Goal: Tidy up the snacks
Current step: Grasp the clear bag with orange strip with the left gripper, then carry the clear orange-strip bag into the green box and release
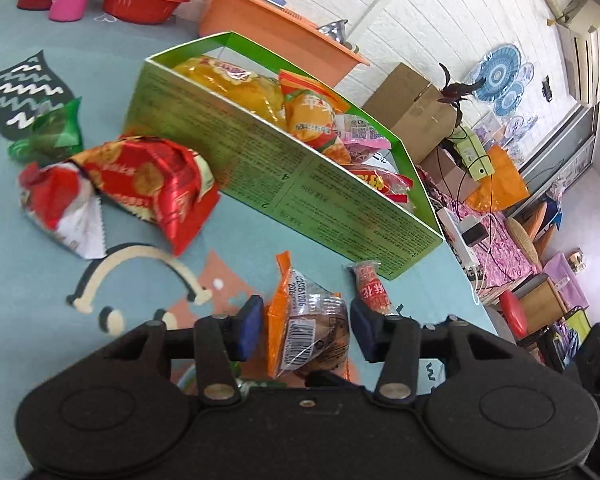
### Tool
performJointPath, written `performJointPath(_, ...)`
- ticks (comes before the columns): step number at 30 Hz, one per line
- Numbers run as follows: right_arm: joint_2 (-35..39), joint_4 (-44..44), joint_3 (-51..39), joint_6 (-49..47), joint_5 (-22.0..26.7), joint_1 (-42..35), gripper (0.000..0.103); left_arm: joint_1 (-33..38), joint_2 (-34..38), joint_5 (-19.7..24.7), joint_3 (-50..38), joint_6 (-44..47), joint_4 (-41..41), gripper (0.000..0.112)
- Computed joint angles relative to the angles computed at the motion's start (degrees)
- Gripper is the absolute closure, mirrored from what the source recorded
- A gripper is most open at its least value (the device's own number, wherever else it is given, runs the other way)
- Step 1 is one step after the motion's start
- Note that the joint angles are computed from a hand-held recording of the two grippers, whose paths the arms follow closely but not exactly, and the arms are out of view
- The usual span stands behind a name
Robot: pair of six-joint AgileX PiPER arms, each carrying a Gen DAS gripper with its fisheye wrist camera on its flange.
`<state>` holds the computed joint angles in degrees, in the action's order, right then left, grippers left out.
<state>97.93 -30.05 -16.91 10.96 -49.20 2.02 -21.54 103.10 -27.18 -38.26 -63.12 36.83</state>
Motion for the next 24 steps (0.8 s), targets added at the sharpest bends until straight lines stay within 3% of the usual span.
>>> performJointPath(2,0.27,3.45,-1.86,-2.32,3.9,3.02,0.003,0.4,-0.15,-0.44,0.37,-0.11,-0.02,0.01)
performJointPath(6,0.57,1.84,-4.41,0.66,7.56,3.7,0.003,0.91,0.99,-1.1,-0.7,-2.69,2.78,0.009)
performJointPath(9,1.13,3.69,-5.47,0.91,8.4,4.64,0.019,-1.19,1.9,0.66,-1.88,2.24,-2.12,0.018)
performJointPath(11,1.17,5.4,-5.0,-0.37,7.62,5.04,0.036,-2.18,1.22,1.5,-1.67,3.88,-4.77,0.021)
performJointPath(18,-3.24,3.36,-0.23,0.33,0.13,1.12,0.043,-5.28,-5.0,3.14,-1.41,11.46,-11.4,0.022)
performJointPath(24,-7.81,2.18,-0.75,0.75,-2.36,-3.44,0.043,-7.74,-5.31,7.09,-9.4,14.64,-11.75,0.022)
